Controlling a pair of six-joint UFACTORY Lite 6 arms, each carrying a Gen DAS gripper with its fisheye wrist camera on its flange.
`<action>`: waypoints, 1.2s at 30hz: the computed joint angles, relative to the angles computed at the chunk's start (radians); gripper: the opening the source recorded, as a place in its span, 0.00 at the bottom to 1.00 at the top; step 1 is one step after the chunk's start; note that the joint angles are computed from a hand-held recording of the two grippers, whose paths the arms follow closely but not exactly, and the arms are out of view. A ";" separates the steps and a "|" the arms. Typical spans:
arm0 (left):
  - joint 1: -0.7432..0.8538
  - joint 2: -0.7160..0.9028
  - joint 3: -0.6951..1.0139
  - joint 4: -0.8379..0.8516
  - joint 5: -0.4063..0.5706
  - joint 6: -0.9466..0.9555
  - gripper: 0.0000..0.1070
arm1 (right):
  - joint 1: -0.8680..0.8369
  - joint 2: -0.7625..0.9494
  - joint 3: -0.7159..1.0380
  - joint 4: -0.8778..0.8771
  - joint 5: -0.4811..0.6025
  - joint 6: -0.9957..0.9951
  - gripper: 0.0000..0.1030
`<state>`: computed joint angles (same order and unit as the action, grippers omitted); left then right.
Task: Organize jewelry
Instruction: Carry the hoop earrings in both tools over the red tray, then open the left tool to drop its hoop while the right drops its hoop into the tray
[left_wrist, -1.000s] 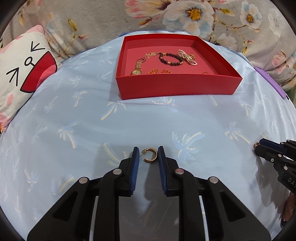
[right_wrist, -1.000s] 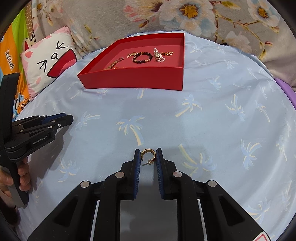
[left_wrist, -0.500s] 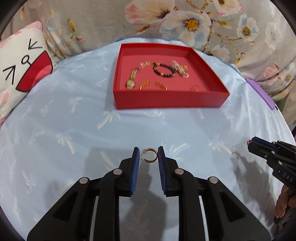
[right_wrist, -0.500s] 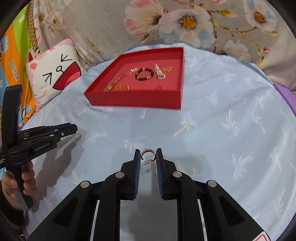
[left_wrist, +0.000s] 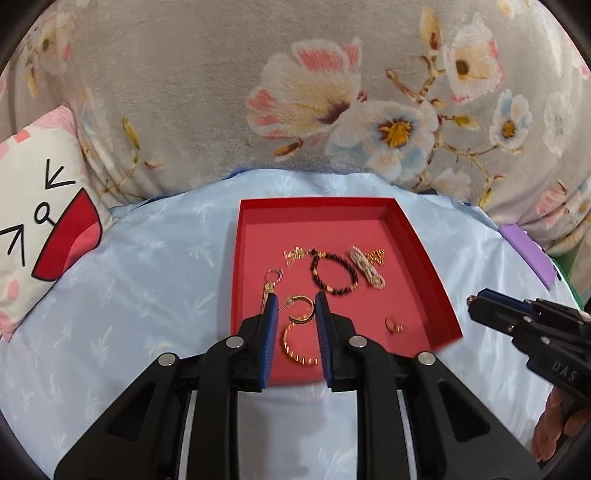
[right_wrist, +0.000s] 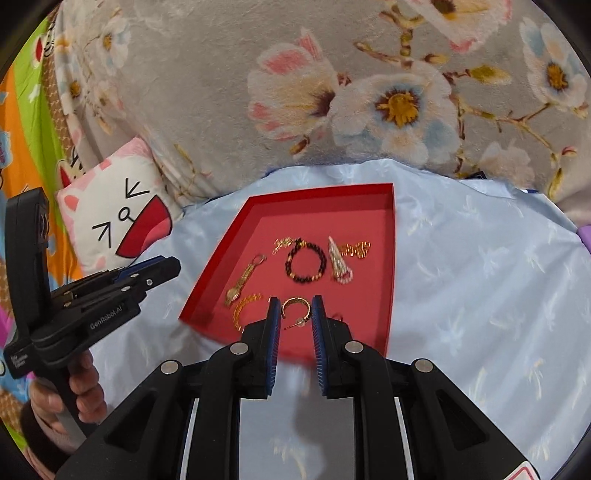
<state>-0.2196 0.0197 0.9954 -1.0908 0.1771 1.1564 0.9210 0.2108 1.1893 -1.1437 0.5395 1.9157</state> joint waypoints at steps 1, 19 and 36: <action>-0.017 0.050 0.042 0.009 -0.021 -0.016 0.18 | -0.025 0.024 0.020 0.004 -0.014 -0.014 0.15; -0.071 0.535 0.458 0.433 -0.008 -0.511 0.19 | -0.223 0.373 0.260 0.172 -0.165 -0.242 0.16; -0.043 0.411 0.332 0.080 -0.092 -0.169 0.46 | -0.166 0.158 0.042 -0.100 -0.120 0.071 0.19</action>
